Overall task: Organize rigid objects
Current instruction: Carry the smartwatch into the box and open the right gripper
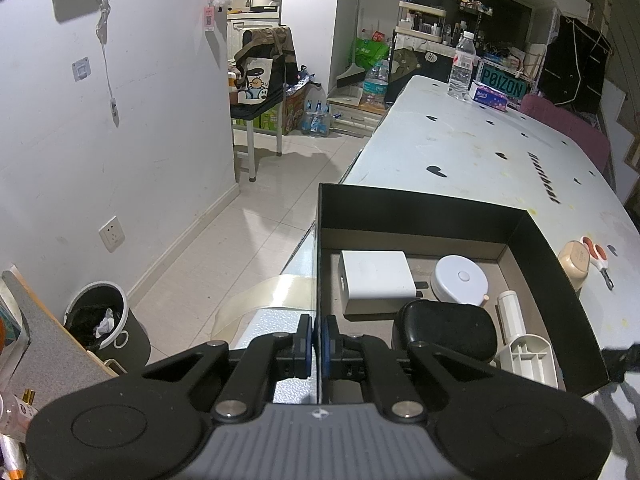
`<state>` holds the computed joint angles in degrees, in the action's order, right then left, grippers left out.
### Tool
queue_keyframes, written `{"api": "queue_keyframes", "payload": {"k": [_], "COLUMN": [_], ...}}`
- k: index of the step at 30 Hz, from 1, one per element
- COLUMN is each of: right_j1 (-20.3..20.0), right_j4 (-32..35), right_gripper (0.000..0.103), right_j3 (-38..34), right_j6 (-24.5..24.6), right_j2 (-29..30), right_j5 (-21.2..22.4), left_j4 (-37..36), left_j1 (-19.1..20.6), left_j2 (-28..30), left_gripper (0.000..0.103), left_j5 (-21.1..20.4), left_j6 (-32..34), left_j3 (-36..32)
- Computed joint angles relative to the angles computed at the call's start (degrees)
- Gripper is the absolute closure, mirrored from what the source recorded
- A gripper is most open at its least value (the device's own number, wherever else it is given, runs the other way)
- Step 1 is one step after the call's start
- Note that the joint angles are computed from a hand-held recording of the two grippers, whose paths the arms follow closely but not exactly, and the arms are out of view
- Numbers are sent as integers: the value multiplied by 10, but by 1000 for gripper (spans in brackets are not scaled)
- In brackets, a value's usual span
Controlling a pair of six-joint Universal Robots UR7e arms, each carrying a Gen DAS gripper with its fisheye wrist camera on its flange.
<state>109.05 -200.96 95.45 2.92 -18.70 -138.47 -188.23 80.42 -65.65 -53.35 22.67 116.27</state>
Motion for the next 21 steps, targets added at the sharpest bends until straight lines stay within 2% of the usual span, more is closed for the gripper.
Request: {"api": "queue_keyframes", "payload": {"k": [4,6,10,12,17,21], "right_j1": [23,32,43,47,50,52], "right_j4": [-37,-13,88,135,203,259], "right_gripper": [57,57,57,57,57,57], "right_j3": [5,-1,-39,-76,-144,-206], "right_j6": [-34,-31,-14,-6,9,13], "right_j2": [-8,-11,-6,9,43,75], "right_j5": [46,77,134,140,146,137], "left_j4": [-1,-1,0,0,0,1], "left_j1": [0,0,0,0,-2,-1], "left_j2": [0,0,-1,-1,0,0], "left_gripper": [98,98,98,98,98,98], "left_j5": [0,0,-1,-1,0,-1], "left_j6": [1,0,1,1,-2,-3], "left_j3": [0,0,0,0,1,0]}}
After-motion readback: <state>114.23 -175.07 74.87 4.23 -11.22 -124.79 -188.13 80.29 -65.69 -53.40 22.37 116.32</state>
